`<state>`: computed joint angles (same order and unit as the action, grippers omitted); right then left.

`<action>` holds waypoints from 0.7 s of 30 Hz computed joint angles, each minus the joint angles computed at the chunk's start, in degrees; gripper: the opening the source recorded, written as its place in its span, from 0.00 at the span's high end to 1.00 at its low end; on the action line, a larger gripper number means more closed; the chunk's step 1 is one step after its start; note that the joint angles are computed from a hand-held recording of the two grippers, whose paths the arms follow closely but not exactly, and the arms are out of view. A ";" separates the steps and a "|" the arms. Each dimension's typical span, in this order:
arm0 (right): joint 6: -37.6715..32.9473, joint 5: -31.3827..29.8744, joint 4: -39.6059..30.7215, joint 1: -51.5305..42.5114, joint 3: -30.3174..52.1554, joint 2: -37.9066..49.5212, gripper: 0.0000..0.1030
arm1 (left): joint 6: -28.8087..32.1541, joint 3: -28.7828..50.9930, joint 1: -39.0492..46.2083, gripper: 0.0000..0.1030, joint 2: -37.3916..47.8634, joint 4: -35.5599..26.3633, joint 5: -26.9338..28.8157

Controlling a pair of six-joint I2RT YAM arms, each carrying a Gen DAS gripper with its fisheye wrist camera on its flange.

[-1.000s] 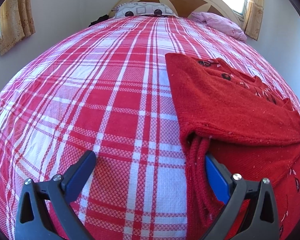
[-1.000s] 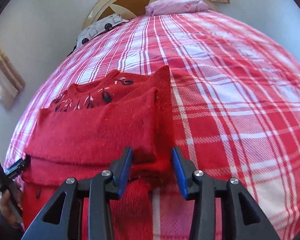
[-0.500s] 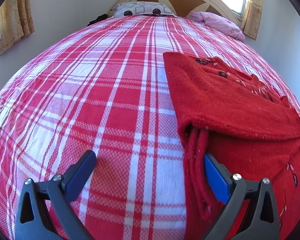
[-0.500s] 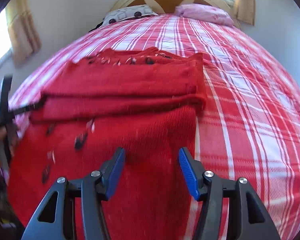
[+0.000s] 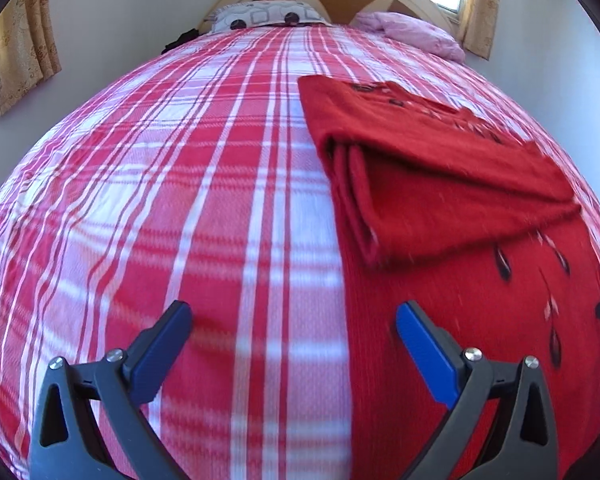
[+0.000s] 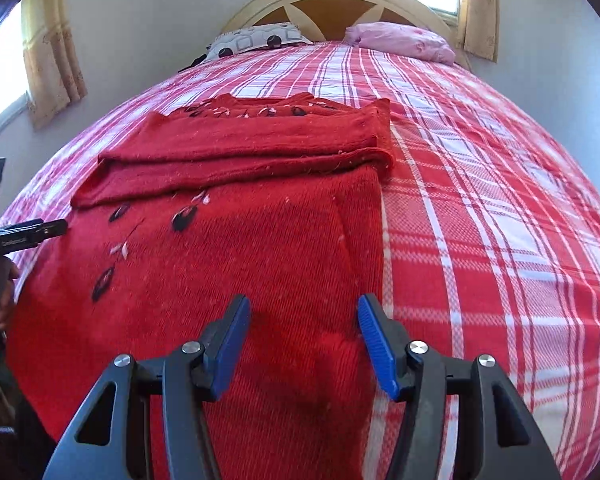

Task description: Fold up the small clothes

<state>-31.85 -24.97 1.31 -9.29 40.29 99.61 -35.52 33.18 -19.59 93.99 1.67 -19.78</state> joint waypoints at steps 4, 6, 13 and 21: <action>-0.17 -5.06 -5.73 -3.45 -0.21 -2.98 0.44 | -1.47 -4.31 -3.64 0.00 -6.49 -1.70 -1.43; -0.39 -5.99 -7.09 -5.10 -0.82 -4.73 0.44 | -2.34 -5.99 -5.13 0.00 -9.67 -3.05 -1.77; -5.23 -10.80 -14.21 -14.27 -2.01 -8.14 0.44 | -6.06 -10.06 -11.37 0.04 -19.37 -8.44 -2.40; -15.12 -15.75 -27.97 -26.03 1.95 -6.32 0.45 | -14.18 -14.48 -20.86 0.23 -24.72 -13.62 -2.88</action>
